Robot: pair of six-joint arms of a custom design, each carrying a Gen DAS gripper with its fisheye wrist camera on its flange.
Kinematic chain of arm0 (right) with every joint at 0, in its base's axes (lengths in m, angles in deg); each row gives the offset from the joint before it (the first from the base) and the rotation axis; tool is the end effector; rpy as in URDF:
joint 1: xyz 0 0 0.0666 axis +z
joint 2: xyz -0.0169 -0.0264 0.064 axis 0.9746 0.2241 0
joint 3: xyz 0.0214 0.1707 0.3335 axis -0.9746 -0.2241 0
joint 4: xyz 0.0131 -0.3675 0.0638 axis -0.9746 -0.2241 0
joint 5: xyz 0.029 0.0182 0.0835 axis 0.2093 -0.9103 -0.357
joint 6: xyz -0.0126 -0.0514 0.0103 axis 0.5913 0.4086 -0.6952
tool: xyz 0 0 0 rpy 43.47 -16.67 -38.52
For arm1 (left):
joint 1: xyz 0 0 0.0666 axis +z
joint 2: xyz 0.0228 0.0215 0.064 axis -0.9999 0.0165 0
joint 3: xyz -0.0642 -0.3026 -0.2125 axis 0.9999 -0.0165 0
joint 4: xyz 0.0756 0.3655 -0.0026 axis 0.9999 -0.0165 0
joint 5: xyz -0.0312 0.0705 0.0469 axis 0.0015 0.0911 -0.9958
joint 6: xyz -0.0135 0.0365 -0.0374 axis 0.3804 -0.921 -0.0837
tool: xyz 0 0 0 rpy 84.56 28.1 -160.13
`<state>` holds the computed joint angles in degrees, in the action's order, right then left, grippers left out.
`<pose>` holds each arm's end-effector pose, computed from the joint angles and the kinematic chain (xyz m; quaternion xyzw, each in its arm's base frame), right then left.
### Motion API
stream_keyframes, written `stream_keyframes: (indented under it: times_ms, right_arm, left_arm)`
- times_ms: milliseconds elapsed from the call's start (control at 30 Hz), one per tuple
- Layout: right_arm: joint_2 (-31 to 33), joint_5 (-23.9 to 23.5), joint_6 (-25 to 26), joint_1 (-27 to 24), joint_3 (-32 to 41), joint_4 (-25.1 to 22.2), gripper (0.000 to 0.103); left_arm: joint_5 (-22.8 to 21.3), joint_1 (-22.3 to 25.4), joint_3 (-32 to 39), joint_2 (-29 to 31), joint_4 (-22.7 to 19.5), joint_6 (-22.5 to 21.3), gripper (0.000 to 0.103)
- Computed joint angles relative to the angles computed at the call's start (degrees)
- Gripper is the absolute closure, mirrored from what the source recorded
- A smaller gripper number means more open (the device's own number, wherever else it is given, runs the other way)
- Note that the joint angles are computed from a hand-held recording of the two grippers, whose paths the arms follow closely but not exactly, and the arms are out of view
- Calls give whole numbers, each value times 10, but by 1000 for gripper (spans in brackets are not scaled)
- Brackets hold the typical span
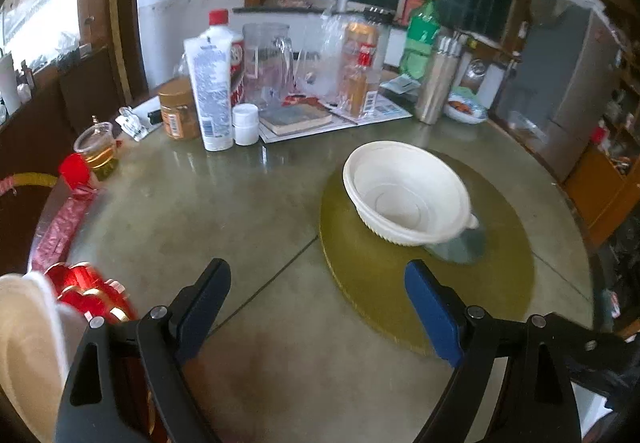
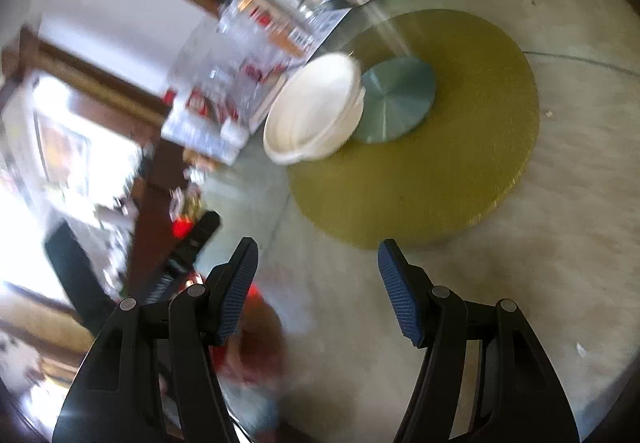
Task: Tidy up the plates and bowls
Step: 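Move both grippers to the white ridged bowl on the gold lazy susan, then close both grippers on the rim of the white ridged bowl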
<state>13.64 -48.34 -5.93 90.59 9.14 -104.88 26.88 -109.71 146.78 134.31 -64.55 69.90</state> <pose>0.3802 0.0951 0.4572 0.3300 0.8441 0.2899 0.3076 0.4812 -0.1842 0.4929 0.1297 0.9205 -0.1131 0.3509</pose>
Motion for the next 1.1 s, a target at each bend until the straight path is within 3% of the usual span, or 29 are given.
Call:
stream_keyframes:
  times_ms: [200, 367, 567, 967, 1100]
  right_arm:
    - [51, 1, -5, -32, 32, 29, 40]
    - [115, 44, 50, -41, 104, -19, 40]
    - [170, 41, 87, -56, 152, -43, 40]
    - [204, 14, 59, -72, 154, -18, 40]
    - [208, 26, 58, -68, 157, -15, 42]
  left_arm:
    - [-26, -9, 45, 53, 7, 31, 14]
    - [-34, -15, 92, 99, -4, 40, 14]
    - [-24, -18, 125, 131, -13, 32, 14]
    - [-22, -20, 132, 151, -1, 53, 15]
    - [-16, -19, 129, 153, 7, 58, 25]
